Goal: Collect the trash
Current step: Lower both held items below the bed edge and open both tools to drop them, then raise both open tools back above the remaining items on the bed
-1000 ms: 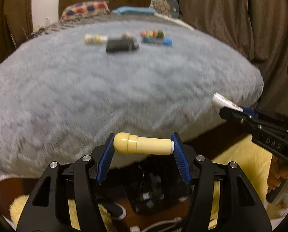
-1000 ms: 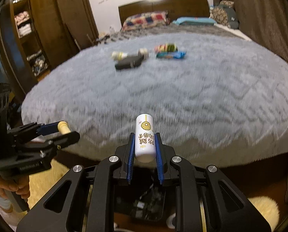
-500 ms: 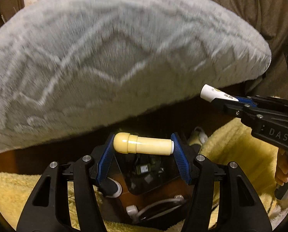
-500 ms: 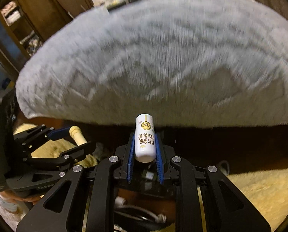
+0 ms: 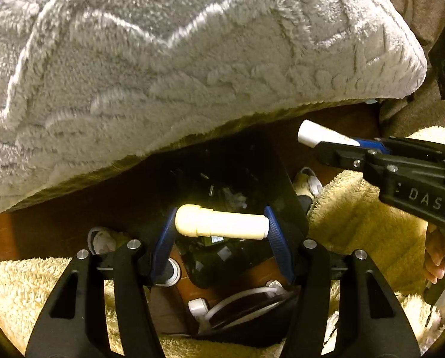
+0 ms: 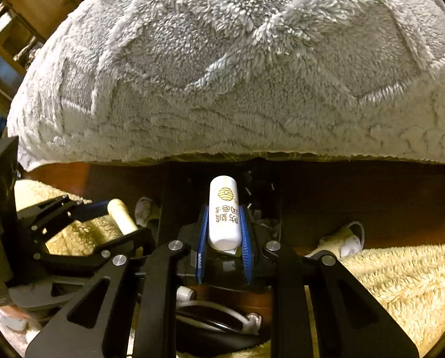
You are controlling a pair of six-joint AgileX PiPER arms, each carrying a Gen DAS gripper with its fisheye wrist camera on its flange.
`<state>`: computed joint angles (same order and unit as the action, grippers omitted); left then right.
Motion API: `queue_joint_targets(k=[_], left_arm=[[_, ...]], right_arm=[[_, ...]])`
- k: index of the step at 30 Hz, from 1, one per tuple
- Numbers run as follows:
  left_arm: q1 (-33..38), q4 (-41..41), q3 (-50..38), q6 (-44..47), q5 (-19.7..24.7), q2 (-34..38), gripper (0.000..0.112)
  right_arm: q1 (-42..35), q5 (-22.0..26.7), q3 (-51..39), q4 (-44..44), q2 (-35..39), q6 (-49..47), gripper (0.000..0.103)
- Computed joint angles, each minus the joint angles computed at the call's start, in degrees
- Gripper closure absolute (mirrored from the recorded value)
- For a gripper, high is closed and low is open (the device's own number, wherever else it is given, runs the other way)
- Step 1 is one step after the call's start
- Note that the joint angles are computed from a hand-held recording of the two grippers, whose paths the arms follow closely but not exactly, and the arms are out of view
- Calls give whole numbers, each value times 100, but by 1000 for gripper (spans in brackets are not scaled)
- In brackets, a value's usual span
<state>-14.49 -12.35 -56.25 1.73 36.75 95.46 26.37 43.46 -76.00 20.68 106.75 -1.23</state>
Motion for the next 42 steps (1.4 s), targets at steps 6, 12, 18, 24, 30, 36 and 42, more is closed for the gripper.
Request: queue_joint_targets(k=[6,12,18,24,30,36,42], left_arm=[[102,96,7,-60,-8,-35,46],[147,407,11,-325,60,-359,38],[62,790,-11,-708,60,-748,28],[225,1058,-175,-988,179,-1245,27],[401,1432,-989,-1112,410,-1311,24],[519,1797,-2197,-1206,605,-718,22],[573,1998,-3665,-1135,995,207,20]], right_arm=[[-229,81,-10,31,-110,-71,65],[-418,94,-151,-108,-298,50,35],[-579,141,-276,-131,-533,19,11],[-615,-6,-434,-399,-914,126,9],[-581,-418,-962,-1198,-1069,539,4],[-563,-397,-1983,-1859,-587,852,4],[-660,79,-3257,-1897,160,692,4]])
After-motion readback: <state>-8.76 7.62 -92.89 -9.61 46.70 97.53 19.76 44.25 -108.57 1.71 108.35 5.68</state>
